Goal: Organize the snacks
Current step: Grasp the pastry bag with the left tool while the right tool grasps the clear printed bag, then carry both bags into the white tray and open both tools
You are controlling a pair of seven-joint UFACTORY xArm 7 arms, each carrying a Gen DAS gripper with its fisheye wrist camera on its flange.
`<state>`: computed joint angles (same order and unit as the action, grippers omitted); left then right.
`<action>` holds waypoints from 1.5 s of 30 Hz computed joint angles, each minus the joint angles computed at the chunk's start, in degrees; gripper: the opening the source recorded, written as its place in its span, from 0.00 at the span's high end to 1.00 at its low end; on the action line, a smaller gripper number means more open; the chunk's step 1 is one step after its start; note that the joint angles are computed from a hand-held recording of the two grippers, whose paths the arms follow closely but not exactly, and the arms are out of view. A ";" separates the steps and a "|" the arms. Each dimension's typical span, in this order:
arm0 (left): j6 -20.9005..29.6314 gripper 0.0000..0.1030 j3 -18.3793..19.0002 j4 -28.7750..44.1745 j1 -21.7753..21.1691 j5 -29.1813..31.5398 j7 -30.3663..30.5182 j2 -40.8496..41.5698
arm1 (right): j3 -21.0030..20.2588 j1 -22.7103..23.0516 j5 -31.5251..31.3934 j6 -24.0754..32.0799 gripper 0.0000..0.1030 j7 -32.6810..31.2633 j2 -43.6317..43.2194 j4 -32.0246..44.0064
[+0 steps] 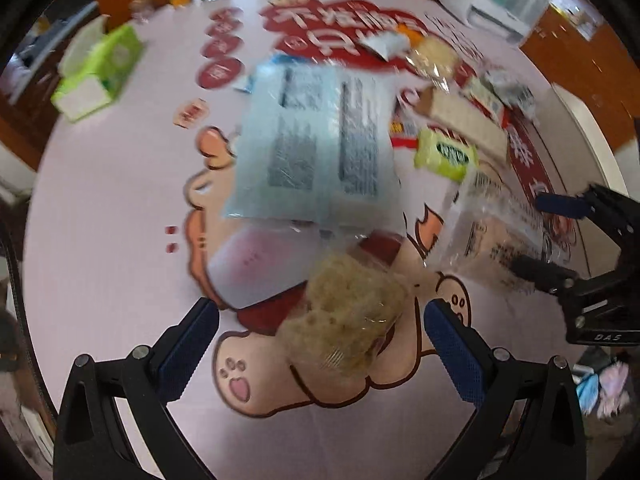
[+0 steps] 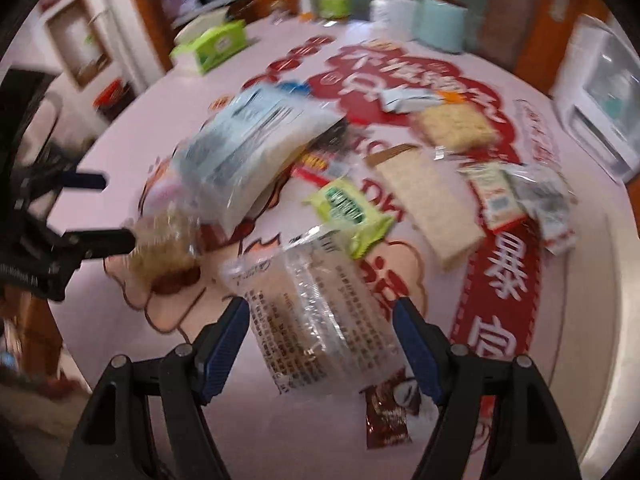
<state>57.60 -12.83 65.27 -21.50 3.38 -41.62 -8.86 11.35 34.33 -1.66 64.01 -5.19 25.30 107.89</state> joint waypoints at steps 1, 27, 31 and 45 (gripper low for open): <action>-0.66 0.01 0.33 -0.03 -0.22 -1.09 2.21 0.64 | 0.10 0.22 -0.52 0.91 0.27 -1.04 0.77 0.75; 5.00 0.49 -0.02 8.08 -4.82 2.68 5.24 12.76 | -1.72 3.32 -2.61 5.31 0.25 -1.38 7.14 7.64; 6.02 0.50 -0.04 9.63 -5.98 4.20 2.73 13.91 | -1.59 2.52 -1.10 5.14 0.29 1.11 6.70 7.35; 9.19 0.50 -0.70 22.35 -9.04 10.20 1.56 12.41 | -0.86 -0.79 0.23 -2.11 0.30 14.04 -7.63 -5.54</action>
